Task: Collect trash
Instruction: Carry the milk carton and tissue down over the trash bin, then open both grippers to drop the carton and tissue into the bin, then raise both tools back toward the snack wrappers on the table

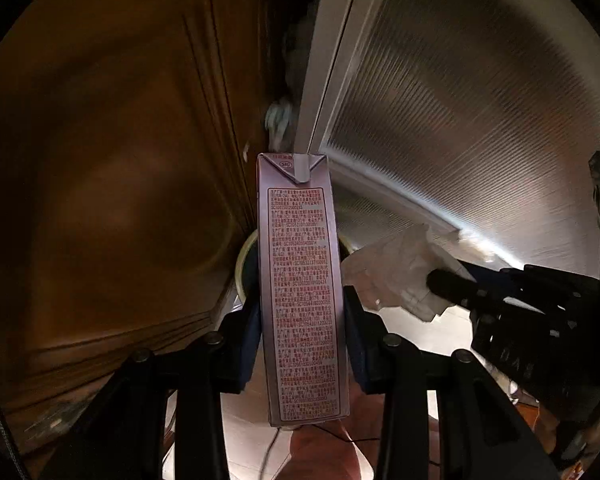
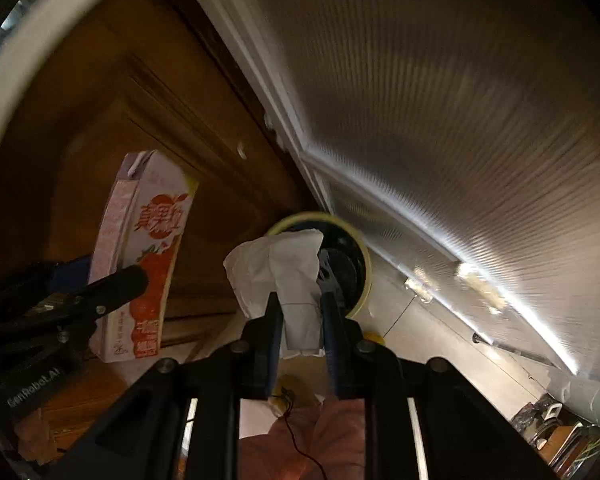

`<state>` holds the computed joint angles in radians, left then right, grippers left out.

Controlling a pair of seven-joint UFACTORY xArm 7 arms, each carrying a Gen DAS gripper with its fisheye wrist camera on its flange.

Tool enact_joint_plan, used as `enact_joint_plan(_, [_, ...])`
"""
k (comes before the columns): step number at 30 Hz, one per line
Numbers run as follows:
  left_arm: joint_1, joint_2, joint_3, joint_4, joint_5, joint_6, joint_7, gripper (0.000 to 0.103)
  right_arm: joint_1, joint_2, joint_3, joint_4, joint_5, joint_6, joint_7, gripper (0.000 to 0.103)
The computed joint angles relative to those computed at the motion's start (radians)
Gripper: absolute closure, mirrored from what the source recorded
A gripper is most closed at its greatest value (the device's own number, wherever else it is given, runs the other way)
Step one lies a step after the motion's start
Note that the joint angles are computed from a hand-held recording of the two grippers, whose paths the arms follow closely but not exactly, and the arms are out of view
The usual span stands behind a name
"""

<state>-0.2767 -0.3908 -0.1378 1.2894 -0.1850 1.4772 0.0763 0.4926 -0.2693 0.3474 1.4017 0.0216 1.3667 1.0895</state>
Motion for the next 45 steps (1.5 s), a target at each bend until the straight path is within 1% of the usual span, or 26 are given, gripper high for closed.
enact_joint_plan(4, [-0.004,0.004,-0.020,-0.162,0.008,-0.127,-0.021,0.067,0.007,0.001,-0.011,-0.146,0.011,-0.113,-0.044,0.083])
enact_joint_plan(6, [-0.008,0.014,-0.027,-0.233,0.019,-0.197,-0.034,0.066,0.008,0.005,-0.018,-0.226,0.020,-0.189,-0.060,0.083])
enact_joint_plan(10, [-0.016,0.044,-0.029,-0.313,0.049,-0.293,-0.044,0.066,0.009,0.014,-0.035,-0.336,0.039,-0.314,-0.085,0.079])
enact_joint_plan(12, [-0.020,0.056,-0.028,-0.342,0.063,-0.325,-0.045,0.064,0.009,0.027,-0.041,-0.379,0.047,-0.370,-0.090,0.078])
enact_joint_plan(13, [-0.022,0.060,-0.026,-0.349,0.067,-0.328,-0.043,0.061,0.011,0.031,-0.041,-0.393,0.053,-0.393,-0.087,0.074])
enact_joint_plan(14, [-0.023,0.075,-0.026,-0.346,0.075,-0.331,-0.044,0.053,0.012,0.031,-0.045,-0.415,0.064,-0.427,-0.086,0.073])
enact_joint_plan(15, [-0.022,0.108,-0.029,-0.318,0.087,-0.333,-0.053,0.049,0.012,0.032,-0.047,-0.431,0.071,-0.451,-0.082,0.073])
enact_joint_plan(17, [-0.018,0.100,-0.014,-0.333,0.092,-0.338,-0.038,0.049,0.015,0.024,-0.055,-0.459,0.090,-0.485,-0.090,0.069])
enact_joint_plan(19, [-0.015,0.103,-0.009,-0.333,0.095,-0.333,-0.032,0.049,0.014,0.024,-0.053,-0.459,0.086,-0.487,-0.082,0.066])
enact_joint_plan(24, [-0.008,0.081,-0.009,-0.335,0.110,-0.322,-0.038,0.049,0.019,0.008,-0.050,-0.461,0.091,-0.463,-0.070,0.066])
enact_joint_plan(25, [-0.007,0.092,-0.008,-0.331,0.110,-0.334,-0.039,0.049,0.020,0.004,-0.048,-0.457,0.092,-0.452,-0.065,0.066])
enact_joint_plan(29, [-0.004,0.054,-0.005,-0.318,0.106,-0.315,-0.044,0.049,0.015,0.002,-0.054,-0.435,0.090,-0.432,-0.076,0.066])
enact_joint_plan(36, [-0.004,0.015,-0.008,-0.224,0.095,-0.227,-0.060,0.049,0.009,-0.010,-0.042,-0.357,0.067,-0.372,-0.052,0.066])
enact_joint_plan(41, [-0.002,0.002,-0.005,-0.122,0.087,-0.143,-0.054,0.049,0.003,-0.029,-0.030,-0.251,0.044,-0.266,-0.026,0.066])
enact_joint_plan(44, [0.000,0.004,-0.004,-0.037,0.081,-0.078,-0.048,0.049,-0.002,-0.031,-0.018,-0.166,0.023,-0.185,-0.012,0.066])
enact_joint_plan(45, [0.001,0.009,-0.004,0.009,0.079,-0.045,-0.046,0.049,-0.003,-0.033,-0.015,-0.150,0.018,-0.168,-0.010,0.066])
